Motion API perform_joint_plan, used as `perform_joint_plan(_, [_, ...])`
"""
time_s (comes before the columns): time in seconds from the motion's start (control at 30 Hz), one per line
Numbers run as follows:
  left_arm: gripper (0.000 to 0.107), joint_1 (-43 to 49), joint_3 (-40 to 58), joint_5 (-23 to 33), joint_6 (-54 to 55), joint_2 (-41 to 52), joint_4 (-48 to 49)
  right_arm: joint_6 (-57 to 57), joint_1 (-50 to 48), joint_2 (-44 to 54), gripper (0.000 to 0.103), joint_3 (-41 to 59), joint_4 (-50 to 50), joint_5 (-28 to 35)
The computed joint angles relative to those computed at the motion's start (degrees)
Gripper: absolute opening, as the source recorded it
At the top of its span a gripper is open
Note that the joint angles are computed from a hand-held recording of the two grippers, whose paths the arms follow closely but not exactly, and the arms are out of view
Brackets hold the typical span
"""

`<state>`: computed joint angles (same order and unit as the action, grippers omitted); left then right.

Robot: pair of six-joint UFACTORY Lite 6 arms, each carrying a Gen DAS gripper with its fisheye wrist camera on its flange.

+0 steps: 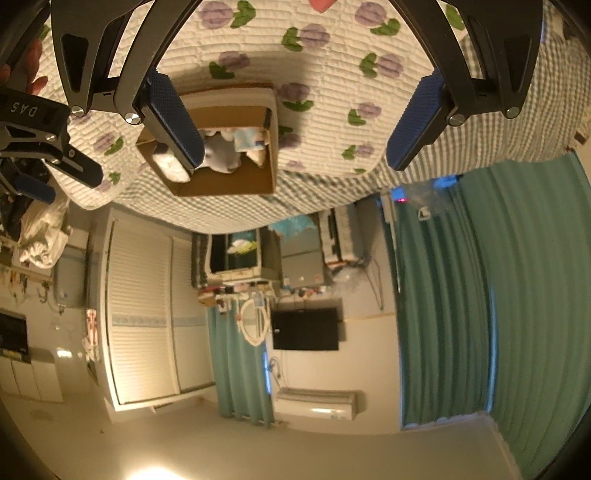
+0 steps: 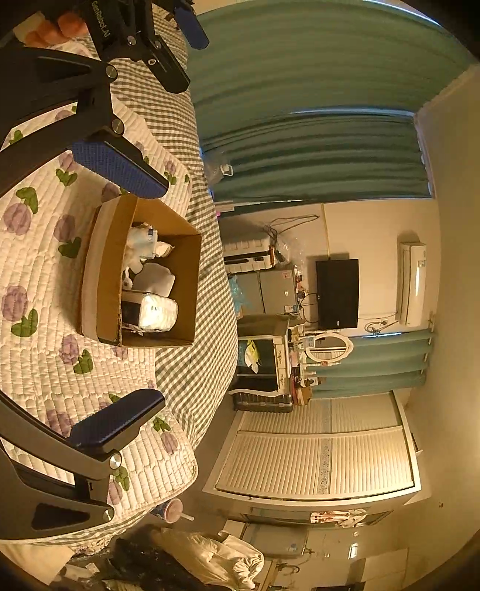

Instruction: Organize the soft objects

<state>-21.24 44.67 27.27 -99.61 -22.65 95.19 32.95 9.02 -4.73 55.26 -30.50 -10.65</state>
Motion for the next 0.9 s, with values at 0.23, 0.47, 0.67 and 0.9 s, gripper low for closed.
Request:
perform_joint_plan(0.23, [0.101, -0.47, -0.11, 0.07, 0.12, 0.03, -0.04, -7.81, 0.84, -0.34, 0.103, -1.43, 8.04, -1.4])
perform_joint_plan(0.47, [0.101, -1.77, 0.22, 1.47, 2.41, 0.07, -2.04, -8.19, 0.54, -0.55, 0.103, -1.51, 8.67, -0.94])
perform_joint_plan(0.67, [0.101, -3.75, 0.02, 4.13, 3.15, 0.29, -2.15, -8.4, 0.57, -0.88, 0.103, -1.76, 9.08, -1.03])
perform_joint_plan(0.9, [0.101, -4.11, 0.04, 5.4, 4.07, 0.37, -2.63, -7.77, 0.42, -0.89, 0.103, -2.03, 8.97, -1.09])
